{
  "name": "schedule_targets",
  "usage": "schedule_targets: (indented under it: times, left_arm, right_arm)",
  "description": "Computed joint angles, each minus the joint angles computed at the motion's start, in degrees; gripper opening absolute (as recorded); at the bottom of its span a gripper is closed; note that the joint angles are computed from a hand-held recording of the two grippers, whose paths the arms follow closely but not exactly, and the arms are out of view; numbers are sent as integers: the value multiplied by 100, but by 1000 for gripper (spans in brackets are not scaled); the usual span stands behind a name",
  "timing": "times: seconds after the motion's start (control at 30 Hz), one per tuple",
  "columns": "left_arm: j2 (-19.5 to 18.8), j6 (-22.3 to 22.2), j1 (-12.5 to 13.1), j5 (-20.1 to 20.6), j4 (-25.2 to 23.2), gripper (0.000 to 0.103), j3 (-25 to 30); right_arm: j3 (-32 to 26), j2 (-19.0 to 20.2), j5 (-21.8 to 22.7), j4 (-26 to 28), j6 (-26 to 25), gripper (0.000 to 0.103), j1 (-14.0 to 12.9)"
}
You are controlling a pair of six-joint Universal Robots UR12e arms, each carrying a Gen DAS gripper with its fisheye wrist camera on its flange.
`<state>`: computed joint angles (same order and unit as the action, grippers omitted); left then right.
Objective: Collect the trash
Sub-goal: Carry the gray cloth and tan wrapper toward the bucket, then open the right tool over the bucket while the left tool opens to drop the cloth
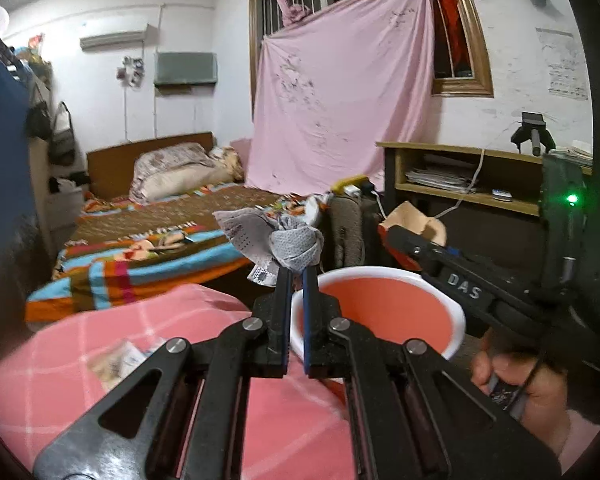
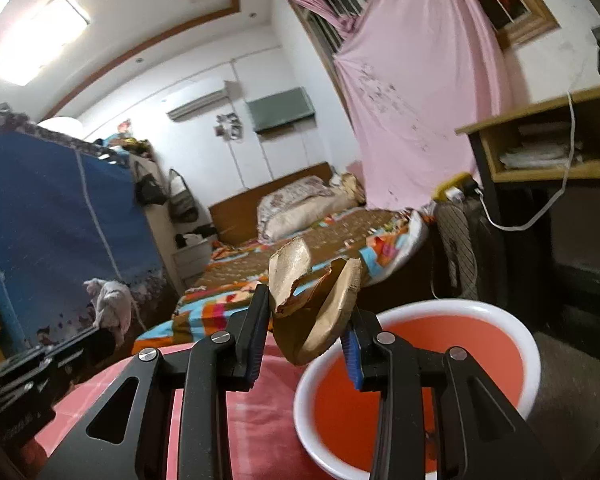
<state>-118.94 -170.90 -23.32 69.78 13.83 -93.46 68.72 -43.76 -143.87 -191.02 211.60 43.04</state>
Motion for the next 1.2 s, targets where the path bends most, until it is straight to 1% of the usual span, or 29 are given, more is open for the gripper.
schedule_targets:
  times: [0.13, 0.27, 0.37, 0.53, 0.67, 0.8, 1.0, 1.2]
  left_arm:
    - [-56, 15, -49, -132, -285, 0, 102]
    - [-100, 55, -87, -202, -576, 0, 210]
    - [-155, 77, -131, -173, -930, 0, 366]
    - [-251, -75, -174, -249, -1449, 0, 584]
    - [-310, -112, -217, -216, -1854, 0, 739]
    - [-343, -169, -235, -249, -2041, 0, 798]
    - [-366, -304, -244, -314, -2357, 0, 873]
    - [-308, -464, -209, -253, -2288, 6, 775]
  right_arm:
    - [229, -146, 2, 418, 598, 32, -37]
    - [360, -229, -10, 638, 950, 34, -52]
    - [437, -286, 15, 803, 1219, 34, -63]
    - [546, -358, 57, 962, 1530, 36, -90]
    - [648, -430, 124, 1160, 1865, 41, -118]
    - [722, -492, 154, 1362, 2164, 43, -127]
    - [801, -550, 120, 1485, 2409, 45, -131]
    - [830, -568, 113, 1510, 2476, 47, -135]
